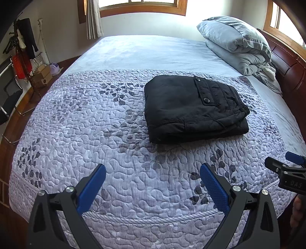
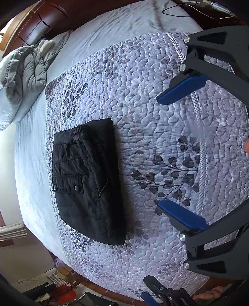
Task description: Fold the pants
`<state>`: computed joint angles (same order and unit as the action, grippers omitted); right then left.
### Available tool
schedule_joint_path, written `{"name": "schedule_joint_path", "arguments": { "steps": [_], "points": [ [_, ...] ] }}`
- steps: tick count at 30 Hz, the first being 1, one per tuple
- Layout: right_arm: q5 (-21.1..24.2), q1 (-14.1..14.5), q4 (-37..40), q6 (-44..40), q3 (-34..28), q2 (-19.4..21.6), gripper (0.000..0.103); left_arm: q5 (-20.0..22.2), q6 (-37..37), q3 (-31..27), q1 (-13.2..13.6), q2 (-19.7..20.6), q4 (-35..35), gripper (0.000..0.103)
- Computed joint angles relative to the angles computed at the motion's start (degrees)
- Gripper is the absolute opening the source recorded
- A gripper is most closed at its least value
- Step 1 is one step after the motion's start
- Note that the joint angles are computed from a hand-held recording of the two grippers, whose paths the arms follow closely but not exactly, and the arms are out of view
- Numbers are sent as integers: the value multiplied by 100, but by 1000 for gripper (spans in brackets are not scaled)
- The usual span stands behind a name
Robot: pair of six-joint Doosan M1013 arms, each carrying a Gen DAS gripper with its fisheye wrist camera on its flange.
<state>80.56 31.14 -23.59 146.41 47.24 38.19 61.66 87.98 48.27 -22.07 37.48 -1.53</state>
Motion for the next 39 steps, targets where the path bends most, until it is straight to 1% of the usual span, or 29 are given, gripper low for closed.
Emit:
{"name": "schedule_joint_path", "arguments": {
  "steps": [5, 9, 16, 23, 35, 36, 39],
  "points": [
    [-14, 1, -4, 1, 18, -9, 100, 13, -5, -24, 0, 15, -14, 99],
    [-113, -17, -13, 39, 58, -31, 100, 6, -3, -17, 2, 14, -23, 99],
    [-208, -10, -352, -63, -133, 60, 100, -20, -4, -14, 1, 12, -23, 99],
    [-268, -21, -326, -101, -177, 75, 100, 7, -26, -119, 14, 70, -48, 99],
    [-217, -20, -308, -109, -184, 87, 100, -258, -27, 25, 19, -13, -142, 99],
    [-209, -20, -307, -115, -188, 89, 100, -251, -36, 19, 18, -11, -131, 99],
    [-202, -17, -310, -108, -181, 84, 100, -31, -81, -98, 16, 56, -125, 99]
  ]
}}
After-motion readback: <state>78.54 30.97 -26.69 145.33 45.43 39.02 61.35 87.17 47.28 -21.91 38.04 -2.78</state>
